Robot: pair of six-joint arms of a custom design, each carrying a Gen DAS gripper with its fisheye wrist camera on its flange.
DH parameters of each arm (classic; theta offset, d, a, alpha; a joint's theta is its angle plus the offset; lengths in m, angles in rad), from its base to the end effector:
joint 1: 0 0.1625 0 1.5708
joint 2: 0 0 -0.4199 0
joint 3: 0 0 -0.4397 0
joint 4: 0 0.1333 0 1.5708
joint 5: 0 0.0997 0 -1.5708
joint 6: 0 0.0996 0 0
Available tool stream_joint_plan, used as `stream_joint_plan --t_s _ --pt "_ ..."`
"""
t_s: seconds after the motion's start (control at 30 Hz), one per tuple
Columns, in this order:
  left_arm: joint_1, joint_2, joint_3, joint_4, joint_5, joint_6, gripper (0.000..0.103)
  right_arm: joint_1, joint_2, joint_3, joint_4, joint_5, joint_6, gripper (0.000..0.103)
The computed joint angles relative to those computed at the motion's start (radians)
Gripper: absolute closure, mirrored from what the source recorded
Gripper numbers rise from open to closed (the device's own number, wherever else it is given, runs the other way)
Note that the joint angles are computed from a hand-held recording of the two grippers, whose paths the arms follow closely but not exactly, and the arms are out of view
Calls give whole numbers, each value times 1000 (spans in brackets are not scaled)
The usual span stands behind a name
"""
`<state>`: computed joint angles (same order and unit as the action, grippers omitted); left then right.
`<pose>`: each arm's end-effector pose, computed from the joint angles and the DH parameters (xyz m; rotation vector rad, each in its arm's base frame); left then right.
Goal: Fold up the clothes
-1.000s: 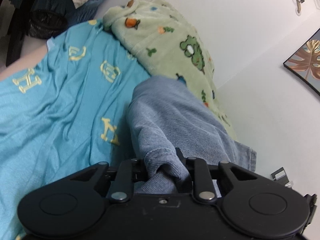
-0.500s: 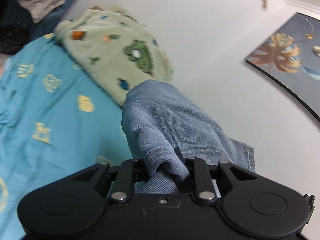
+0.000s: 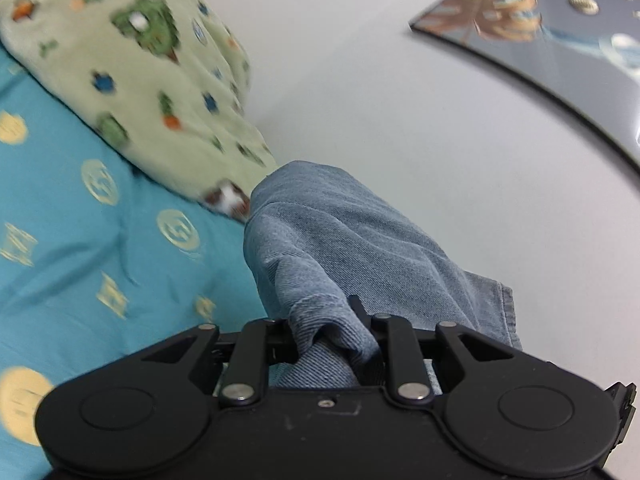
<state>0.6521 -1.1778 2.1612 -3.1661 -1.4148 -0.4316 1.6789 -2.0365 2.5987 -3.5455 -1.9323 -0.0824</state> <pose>-0.3410 -0.4475 0.1611 -0.6000 -2.6976 0.8161 0.1289 -0.2789 0.3871 -0.1307 -2.1987 1.8614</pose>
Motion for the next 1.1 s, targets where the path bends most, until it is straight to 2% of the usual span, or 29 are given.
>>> stream_joint_plan --t_s 0.07,0.1,0.2,0.33,0.37,0.4,0.53,0.63,0.67,0.73,0.83,0.9,0.97,1.03,1.1 --pt "2 56 -15 -17 -18 4 84 -96 -83 39 24 81 -9 76" --pt "3 85 -23 -23 -25 7 84 -164 -131 60 45 144 -4 76" --pt "2 160 -49 -38 -30 20 84 -412 -285 117 130 374 11 76" --pt "13 247 -71 -68 -34 48 84 -676 -386 177 179 601 8 76" --pt "18 264 -76 -63 -33 53 84 -727 -392 189 182 640 8 76" --pt "24 280 -83 -52 -30 59 84 -748 -385 195 181 644 -3 76" --pt "36 319 -78 -62 -18 95 83 -788 -318 209 166 596 -51 76" --pt "20 320 -66 -83 -13 130 80 -882 -341 225 206 655 -41 75" --pt "16 321 -69 -77 -9 136 78 -894 -363 232 231 656 -37 75" --pt "7 316 -71 -61 2 144 77 -881 -347 235 213 627 -28 75" --pt "-6 306 -73 -27 31 149 71 -884 -352 232 221 628 -1 74" --pt "-11 293 -75 6 53 151 56 -860 -361 227 239 599 20 69" --pt "-19 279 -73 29 76 156 41 -821 -361 220 242 539 35 51" --pt "-31 260 -65 38 101 166 29 -758 -350 215 211 433 46 36" --pt "-45 237 -57 48 122 176 24 -710 -362 215 202 349 47 33"
